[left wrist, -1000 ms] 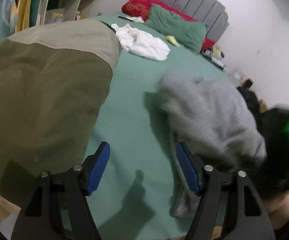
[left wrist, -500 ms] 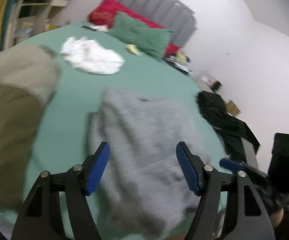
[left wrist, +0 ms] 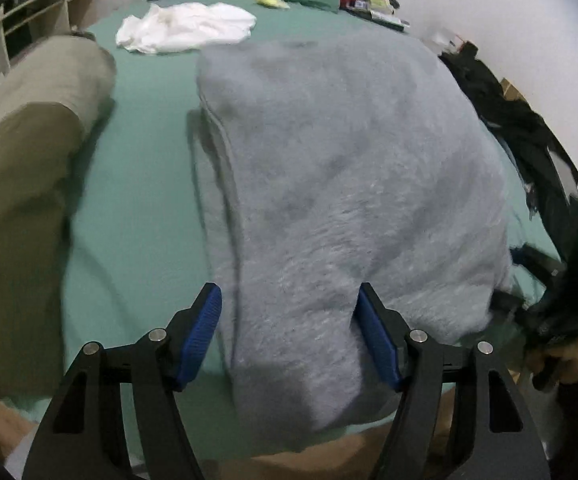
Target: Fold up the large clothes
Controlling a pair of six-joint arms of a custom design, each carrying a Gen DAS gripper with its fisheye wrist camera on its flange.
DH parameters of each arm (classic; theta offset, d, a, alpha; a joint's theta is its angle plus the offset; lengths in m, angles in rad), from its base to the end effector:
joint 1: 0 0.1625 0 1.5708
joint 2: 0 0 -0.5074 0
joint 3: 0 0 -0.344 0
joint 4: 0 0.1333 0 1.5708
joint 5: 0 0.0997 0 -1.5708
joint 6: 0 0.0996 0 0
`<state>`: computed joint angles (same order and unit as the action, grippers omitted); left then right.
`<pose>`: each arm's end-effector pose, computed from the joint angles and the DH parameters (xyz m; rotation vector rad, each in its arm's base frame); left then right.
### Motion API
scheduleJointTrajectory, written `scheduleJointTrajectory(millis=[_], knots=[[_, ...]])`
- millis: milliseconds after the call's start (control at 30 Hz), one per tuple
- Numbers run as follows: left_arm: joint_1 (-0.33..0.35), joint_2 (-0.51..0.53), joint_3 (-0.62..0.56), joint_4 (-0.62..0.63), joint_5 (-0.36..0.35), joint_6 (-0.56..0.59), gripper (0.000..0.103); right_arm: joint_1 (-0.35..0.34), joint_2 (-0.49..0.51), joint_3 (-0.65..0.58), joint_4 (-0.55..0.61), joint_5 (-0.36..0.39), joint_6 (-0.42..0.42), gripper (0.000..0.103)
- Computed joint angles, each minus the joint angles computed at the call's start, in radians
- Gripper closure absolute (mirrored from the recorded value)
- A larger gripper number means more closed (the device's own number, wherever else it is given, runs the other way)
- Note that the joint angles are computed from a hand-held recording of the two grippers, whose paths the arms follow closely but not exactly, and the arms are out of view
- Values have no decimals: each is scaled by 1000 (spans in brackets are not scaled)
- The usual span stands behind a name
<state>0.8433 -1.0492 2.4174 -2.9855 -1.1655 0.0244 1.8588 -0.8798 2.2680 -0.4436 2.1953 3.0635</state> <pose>-0.1543 -0.4328 0.1787 1.0031 2.5773 -0.2561 0.1721 -0.3166 0.0913 0.1944 -2.4581 0.8726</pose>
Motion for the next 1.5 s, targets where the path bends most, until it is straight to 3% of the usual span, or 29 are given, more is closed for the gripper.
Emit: scheduleJointTrajectory(millis=[67, 167, 233, 300, 433, 533, 667, 733, 800, 900, 967, 1033, 1067, 1133, 1267, 1333, 1367, 1400, 1433, 1500], knots=[[-6, -29, -4, -27, -14, 23, 31, -10, -17, -8, 40, -17, -1, 6], [3, -69, -25, -85, -94, 36, 30, -21, -65, -30, 127, -40, 9, 6], [18, -76, -55, -103, -137, 35, 30, -11, -119, -23, 120, -61, -13, 6], [40, -54, -95, -112, -166, 25, 27, 4, -158, -23, 102, -63, -16, 6], [68, 44, -192, -66, -168, 1, 27, -28, -230, -40, 66, -123, -28, 5], [90, 102, -226, -53, -201, -2, 27, -59, -214, -115, 94, -110, -65, 5], [103, 173, -276, -32, -164, -2, 26, -122, -140, -203, 157, -77, -107, 4], [118, 201, -297, -20, -140, 8, 24, -164, -100, -207, 121, -99, -135, 2], [152, 218, -332, 31, -166, 11, 10, -210, -98, -175, 48, -175, -155, 2], [221, 231, -365, 79, -279, -31, 3, -248, -110, -153, 51, -262, -113, 2], [251, 249, -385, 103, -343, -59, 0, -258, -118, -152, 70, -289, -92, 2], [239, 256, -384, 104, -337, -42, 0, -302, -129, -156, 118, -383, -29, 2], [243, 264, -392, 118, -383, -37, 0, -320, -132, -155, 134, -424, 0, 1], [248, 275, -393, 127, -456, -28, 0, -326, -137, -142, 126, -448, 15, 1], [240, 293, -392, 149, -498, 13, 0, -341, -124, -115, 80, -525, 43, 0], [232, 299, -389, 142, -485, 16, 2, -342, -109, -105, 43, -555, 44, 0], [227, 299, -387, 142, -474, 13, 11, -343, -100, -109, 37, -572, 47, 2], [223, 297, -382, 139, -469, 8, 20, -354, -96, -107, 36, -612, 40, 16], [216, 294, -376, 131, -460, 1, 24, -358, -91, -119, 61, -652, 60, 18], [209, 286, -358, 108, -450, 1, 45, -321, -83, -112, 29, -606, 73, 31]])
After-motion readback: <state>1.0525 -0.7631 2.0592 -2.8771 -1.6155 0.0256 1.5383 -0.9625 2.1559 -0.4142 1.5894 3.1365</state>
